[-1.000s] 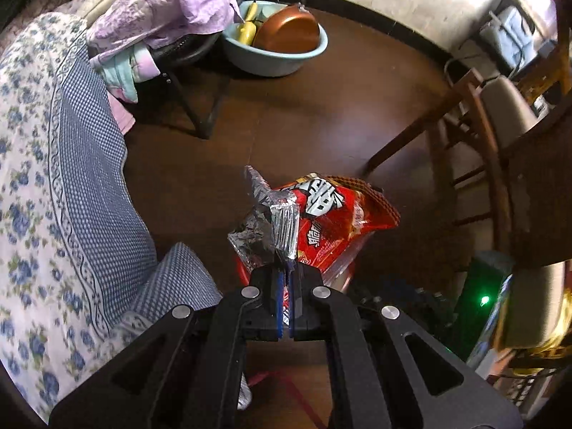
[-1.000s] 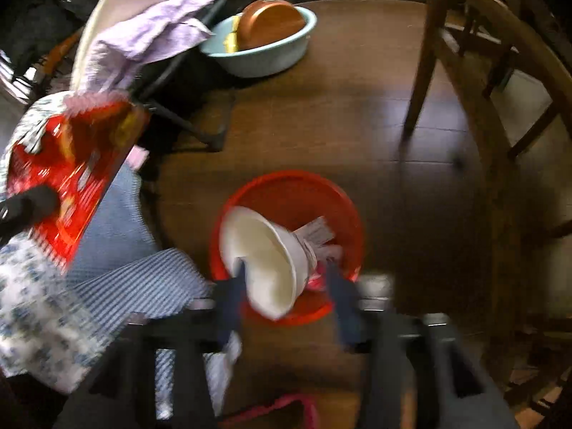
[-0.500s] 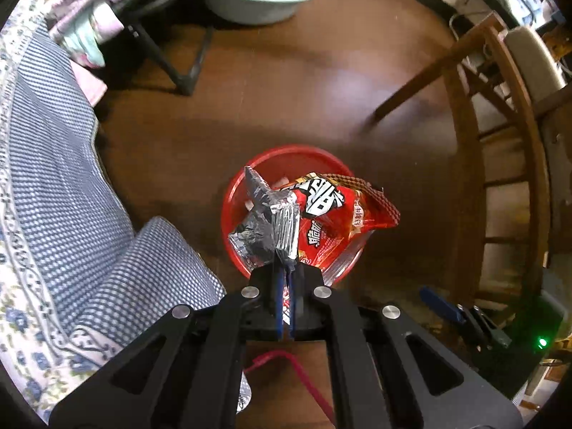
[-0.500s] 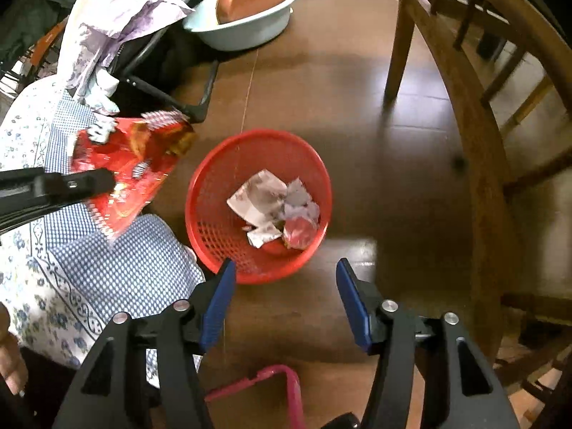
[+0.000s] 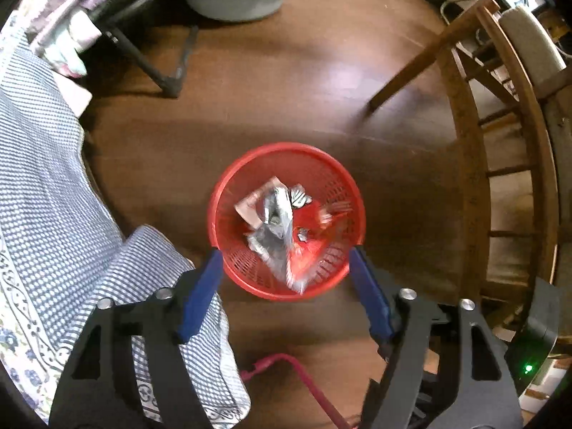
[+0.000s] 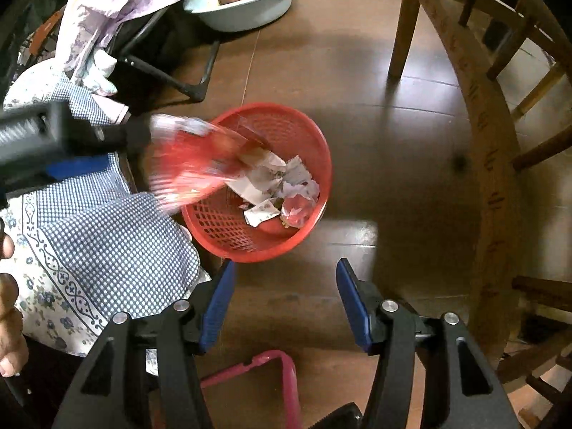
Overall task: Collect trash
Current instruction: 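Open the left tool to drop the red chip bag into the wastebasket, then move both tools back over the table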
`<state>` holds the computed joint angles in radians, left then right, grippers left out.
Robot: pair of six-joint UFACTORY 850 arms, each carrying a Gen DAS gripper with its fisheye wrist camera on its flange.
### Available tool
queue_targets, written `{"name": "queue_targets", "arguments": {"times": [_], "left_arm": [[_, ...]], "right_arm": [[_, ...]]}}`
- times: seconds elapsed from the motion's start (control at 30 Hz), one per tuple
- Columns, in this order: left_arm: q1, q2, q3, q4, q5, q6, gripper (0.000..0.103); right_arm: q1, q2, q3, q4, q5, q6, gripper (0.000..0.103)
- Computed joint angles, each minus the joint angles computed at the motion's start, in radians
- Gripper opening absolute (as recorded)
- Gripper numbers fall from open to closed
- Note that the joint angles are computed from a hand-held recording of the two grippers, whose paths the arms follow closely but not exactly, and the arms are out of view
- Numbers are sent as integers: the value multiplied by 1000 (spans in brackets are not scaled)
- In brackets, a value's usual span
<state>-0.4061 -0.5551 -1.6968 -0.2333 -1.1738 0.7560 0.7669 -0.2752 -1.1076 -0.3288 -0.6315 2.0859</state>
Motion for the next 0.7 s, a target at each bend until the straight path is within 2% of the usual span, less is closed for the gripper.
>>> {"name": "queue_targets", "arguments": {"times": [0.13, 0.3, 0.33, 0.53, 0.6, 0.7], "left_arm": [[3, -11, -29, -17, -23, -16, 71], [27, 1, -80, -126, -61, 4, 72], [35, 9, -87, -148, -59, 9, 75], [94, 27, -144, -225, -86, 7, 76], [119, 35, -161, -245, -101, 4, 76], [159, 49, -189, -304, -139, 18, 76]], "right_arm": [[1, 1, -6, 1, -11, -8, 57], [7, 12, -14, -11, -38, -7, 57], [6, 11, -18, -10, -41, -10, 57], [16, 10, -85, -36, -124, -43, 57], [24, 3, -130, -56, -180, -54, 62], [36, -18, -207, -66, -281, -96, 75]]}}
